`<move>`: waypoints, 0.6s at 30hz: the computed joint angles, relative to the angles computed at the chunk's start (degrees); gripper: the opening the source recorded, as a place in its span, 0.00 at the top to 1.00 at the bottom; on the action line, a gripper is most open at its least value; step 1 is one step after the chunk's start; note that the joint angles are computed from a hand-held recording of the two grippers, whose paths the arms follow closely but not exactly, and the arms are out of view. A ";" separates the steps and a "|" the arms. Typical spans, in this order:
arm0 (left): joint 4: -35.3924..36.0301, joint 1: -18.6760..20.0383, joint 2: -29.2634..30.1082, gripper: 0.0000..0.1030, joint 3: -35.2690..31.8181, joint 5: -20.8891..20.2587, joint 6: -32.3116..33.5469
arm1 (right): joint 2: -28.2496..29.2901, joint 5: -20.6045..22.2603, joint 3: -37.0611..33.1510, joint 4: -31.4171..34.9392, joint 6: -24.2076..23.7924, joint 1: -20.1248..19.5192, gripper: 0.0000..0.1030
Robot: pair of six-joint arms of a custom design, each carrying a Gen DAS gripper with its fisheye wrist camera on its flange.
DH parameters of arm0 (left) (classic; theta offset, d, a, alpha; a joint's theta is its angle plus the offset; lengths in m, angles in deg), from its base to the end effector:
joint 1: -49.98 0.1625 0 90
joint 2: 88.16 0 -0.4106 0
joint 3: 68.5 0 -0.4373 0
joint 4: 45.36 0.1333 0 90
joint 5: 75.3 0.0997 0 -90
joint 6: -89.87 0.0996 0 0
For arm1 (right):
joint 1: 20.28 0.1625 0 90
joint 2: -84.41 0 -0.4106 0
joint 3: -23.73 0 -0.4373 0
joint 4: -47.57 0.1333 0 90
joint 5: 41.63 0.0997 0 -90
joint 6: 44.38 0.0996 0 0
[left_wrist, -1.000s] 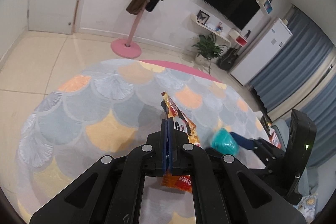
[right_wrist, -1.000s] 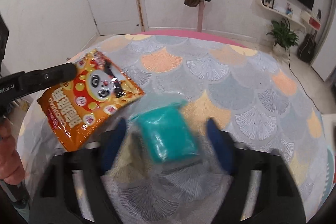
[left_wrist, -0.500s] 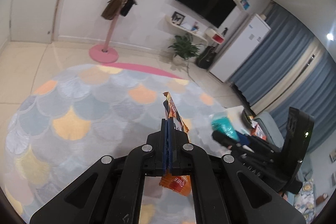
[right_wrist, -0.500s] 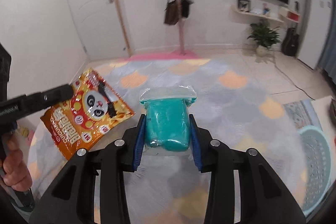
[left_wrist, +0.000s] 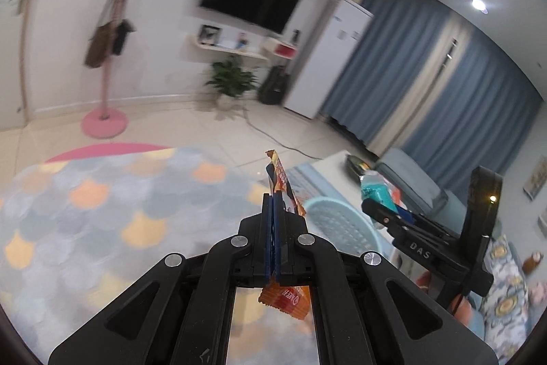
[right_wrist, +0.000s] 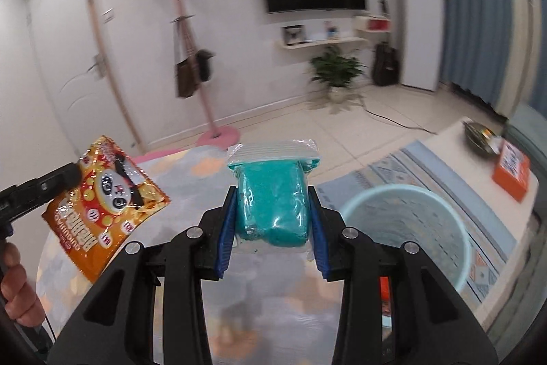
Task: Collect trash
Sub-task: 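Carry snack bag and teal packet over the basket and release them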
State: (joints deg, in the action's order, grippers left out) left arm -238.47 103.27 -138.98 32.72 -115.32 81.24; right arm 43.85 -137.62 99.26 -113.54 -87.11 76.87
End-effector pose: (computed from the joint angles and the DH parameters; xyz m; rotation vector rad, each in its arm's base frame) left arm -0.2202 -0.6460 0.1844 0.0423 2.3369 -1.4502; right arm 0.2227 -0.7876 0.1577 1.1129 -2.5041 0.8074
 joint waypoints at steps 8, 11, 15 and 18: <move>7.13 0.58 11.29 1.00 -16.60 -6.38 6.45 | 2.32 -3.61 -8.77 4.79 5.90 -4.31 0.66; 6.74 1.40 15.77 1.00 -22.11 -8.74 10.42 | 4.23 -4.44 -12.76 8.32 7.78 -5.90 0.66; 12.28 3.07 21.31 1.00 -30.18 -11.15 8.87 | 7.59 -7.53 -18.14 11.72 10.55 -7.50 0.65; 15.79 3.98 25.23 1.00 -35.74 -12.20 8.69 | 9.93 -9.95 -21.80 14.12 12.68 -8.63 0.65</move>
State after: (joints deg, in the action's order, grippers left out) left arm -222.68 107.25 -113.75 -3.02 -127.51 89.93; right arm 53.79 -147.57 77.45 -99.42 -74.43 68.24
